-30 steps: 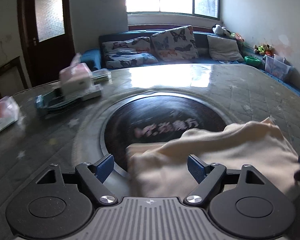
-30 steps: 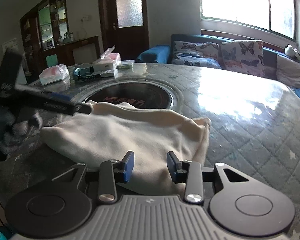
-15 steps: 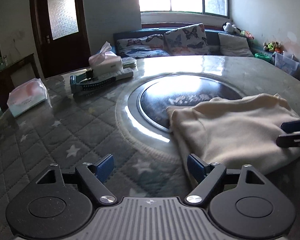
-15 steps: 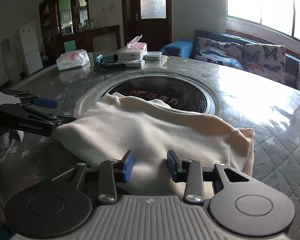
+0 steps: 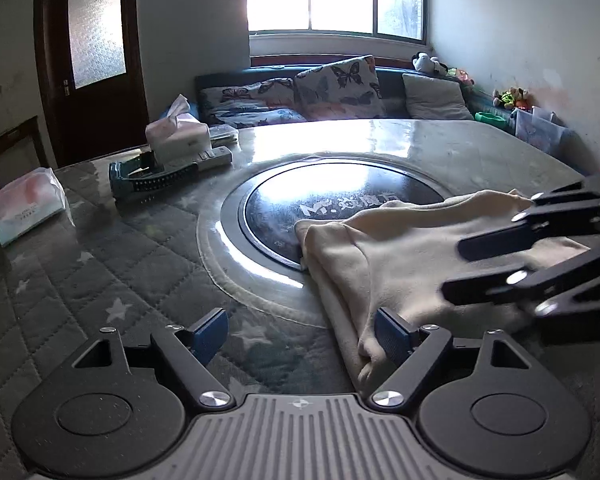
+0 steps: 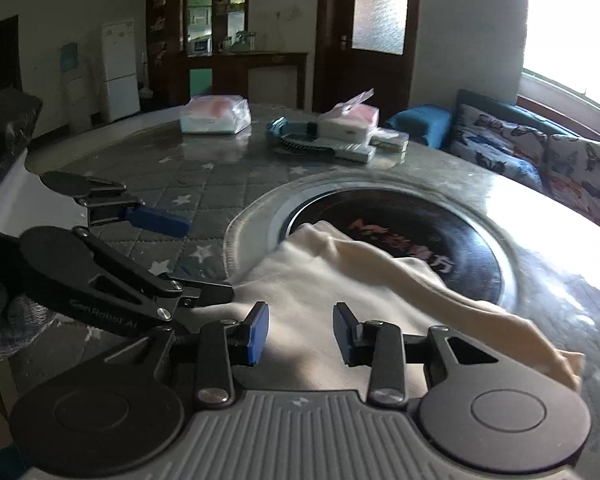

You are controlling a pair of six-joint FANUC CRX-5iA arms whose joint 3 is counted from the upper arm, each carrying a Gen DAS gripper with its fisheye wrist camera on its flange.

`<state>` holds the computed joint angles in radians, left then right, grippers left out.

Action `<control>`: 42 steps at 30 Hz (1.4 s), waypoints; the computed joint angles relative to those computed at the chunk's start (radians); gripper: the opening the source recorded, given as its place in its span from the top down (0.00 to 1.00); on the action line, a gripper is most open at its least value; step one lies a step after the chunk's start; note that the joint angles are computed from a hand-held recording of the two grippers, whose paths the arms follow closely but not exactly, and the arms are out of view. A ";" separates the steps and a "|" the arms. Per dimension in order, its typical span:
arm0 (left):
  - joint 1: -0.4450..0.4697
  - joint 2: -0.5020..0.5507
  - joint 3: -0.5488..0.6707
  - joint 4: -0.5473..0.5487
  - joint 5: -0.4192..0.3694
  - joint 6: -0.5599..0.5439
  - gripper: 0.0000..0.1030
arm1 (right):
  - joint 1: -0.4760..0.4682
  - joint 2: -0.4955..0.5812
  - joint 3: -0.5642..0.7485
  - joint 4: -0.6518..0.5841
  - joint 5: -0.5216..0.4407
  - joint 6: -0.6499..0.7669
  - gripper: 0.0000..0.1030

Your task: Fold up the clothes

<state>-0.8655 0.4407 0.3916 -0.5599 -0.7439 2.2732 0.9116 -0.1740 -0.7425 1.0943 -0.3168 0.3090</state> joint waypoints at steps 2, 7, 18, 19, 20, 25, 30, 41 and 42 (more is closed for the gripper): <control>0.001 -0.003 -0.004 -0.001 0.000 -0.005 0.19 | 0.002 0.026 0.011 0.001 0.002 0.007 0.68; 0.007 -0.014 -0.016 -0.001 0.000 0.004 0.19 | 0.017 0.028 0.016 -0.006 -0.020 0.030 0.68; 0.024 -0.045 -0.026 -0.012 -0.024 0.106 0.20 | 0.023 0.027 -0.002 0.114 0.007 -0.014 0.69; 0.026 -0.048 -0.028 -0.011 -0.024 0.115 0.20 | 0.016 0.020 -0.009 0.152 0.015 -0.041 0.69; 0.028 -0.051 -0.029 -0.011 -0.023 0.123 0.20 | 0.017 0.015 -0.011 0.160 0.021 -0.041 0.69; 0.048 -0.054 -0.028 0.027 -0.018 0.156 0.20 | 0.060 0.017 0.005 0.077 0.024 0.076 0.68; 0.073 -0.050 -0.035 0.111 0.004 0.149 0.19 | 0.083 0.053 0.024 0.053 0.019 0.136 0.62; 0.121 -0.010 -0.028 0.311 0.041 0.185 0.19 | 0.082 0.076 0.026 0.162 -0.030 0.045 0.86; 0.124 -0.005 -0.028 0.329 0.048 0.189 0.19 | 0.072 0.069 0.024 0.158 -0.013 0.029 0.88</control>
